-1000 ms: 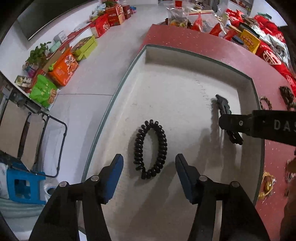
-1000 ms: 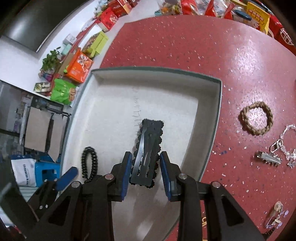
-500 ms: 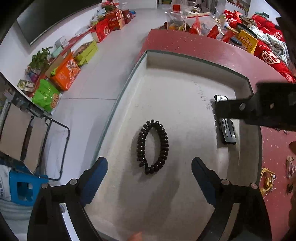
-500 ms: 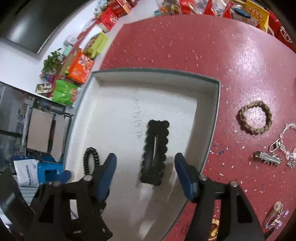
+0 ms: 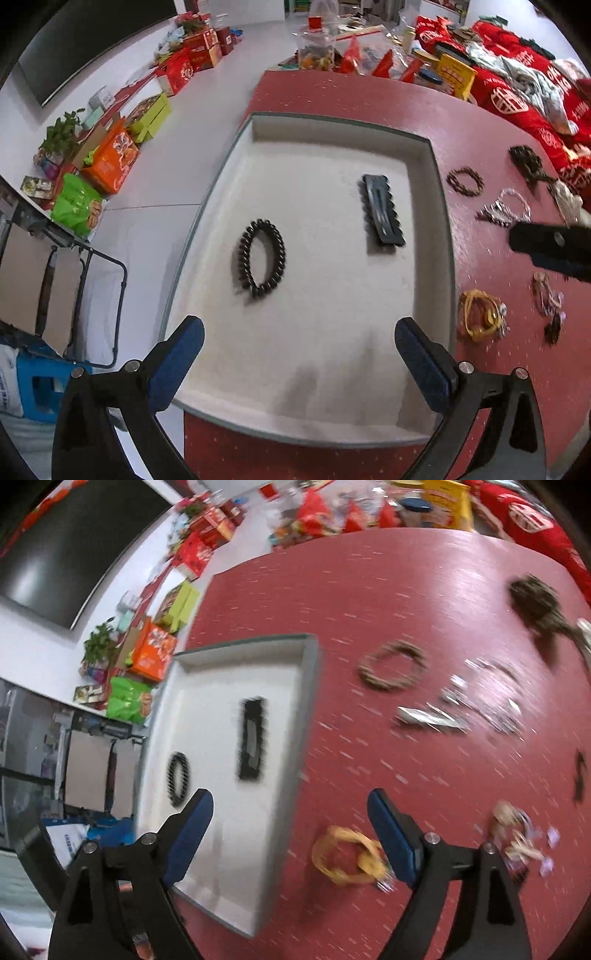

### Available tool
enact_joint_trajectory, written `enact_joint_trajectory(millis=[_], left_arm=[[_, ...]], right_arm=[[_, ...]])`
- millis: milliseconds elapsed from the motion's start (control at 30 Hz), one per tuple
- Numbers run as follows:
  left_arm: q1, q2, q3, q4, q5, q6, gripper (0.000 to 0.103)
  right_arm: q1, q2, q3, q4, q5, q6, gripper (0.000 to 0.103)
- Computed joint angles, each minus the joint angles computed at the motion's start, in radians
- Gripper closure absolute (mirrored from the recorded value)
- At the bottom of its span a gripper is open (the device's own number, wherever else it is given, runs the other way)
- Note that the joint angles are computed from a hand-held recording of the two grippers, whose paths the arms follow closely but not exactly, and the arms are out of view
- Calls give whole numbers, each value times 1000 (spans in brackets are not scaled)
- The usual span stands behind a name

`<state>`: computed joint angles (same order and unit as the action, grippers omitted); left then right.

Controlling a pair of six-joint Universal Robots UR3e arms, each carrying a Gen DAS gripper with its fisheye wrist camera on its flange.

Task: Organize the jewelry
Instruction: 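Move both open tools back over the jewelry on the table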

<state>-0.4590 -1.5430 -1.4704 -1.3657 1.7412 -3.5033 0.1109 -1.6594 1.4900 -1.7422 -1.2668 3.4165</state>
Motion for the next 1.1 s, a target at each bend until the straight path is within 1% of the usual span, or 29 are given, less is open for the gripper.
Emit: enact_joint_trajectory(millis=[33,100,133,200,233,333,367,433,500,533,567,667,700,733,900,1100], left_arm=[[-10,-6,9,-12,-6,-3,0],[-9,-4,19,-28,-46,13,0],[-21,-9,35,-38,-61,7,0],[-53,-28,72,-49,-73,-4,0],[-73,-45,100,-56,-74,-7,0],[-143,-98,180,-68,-59,-28,0],[-161,-112,204,-75,-58,-35,0],[-197,-147,256,-89,-60,-63,0],[-225,-198,327,-107,-72,-82,0],[-238,-219,353,-113,-74,-89,0],[-252,-242,382,-121,-75,-97,0],[-290,-302,448,-132,-85,-131,0],[-299,-313,457,-130,-91,-140,0],[-308,-324,463,-126,-94,-148,0],[-331,-392,511,-124,-124,-180,0],[-326,-413,481,-97,-156,-206,0]], right_arm=[[-7,-25,30,-4,-3,0,15],[-71,-139,125,39,-11,-27,15],[-128,-222,178,94,-26,-55,15],[-192,-301,225,152,-30,-99,15],[-262,-370,251,230,-47,-139,15],[-440,-504,294,394,-39,-262,15],[-469,-524,292,425,-44,-284,15],[-574,-587,306,504,-71,-378,15],[-595,-613,307,538,-77,-393,15],[-659,-637,311,582,-77,-448,15],[-685,-652,300,618,-75,-472,15],[-806,-696,301,692,-83,-597,15],[-800,-694,291,698,-84,-591,15],[-831,-698,299,703,-88,-624,15],[-881,-702,314,700,-104,-677,15],[-888,-686,349,644,-117,-697,15]])
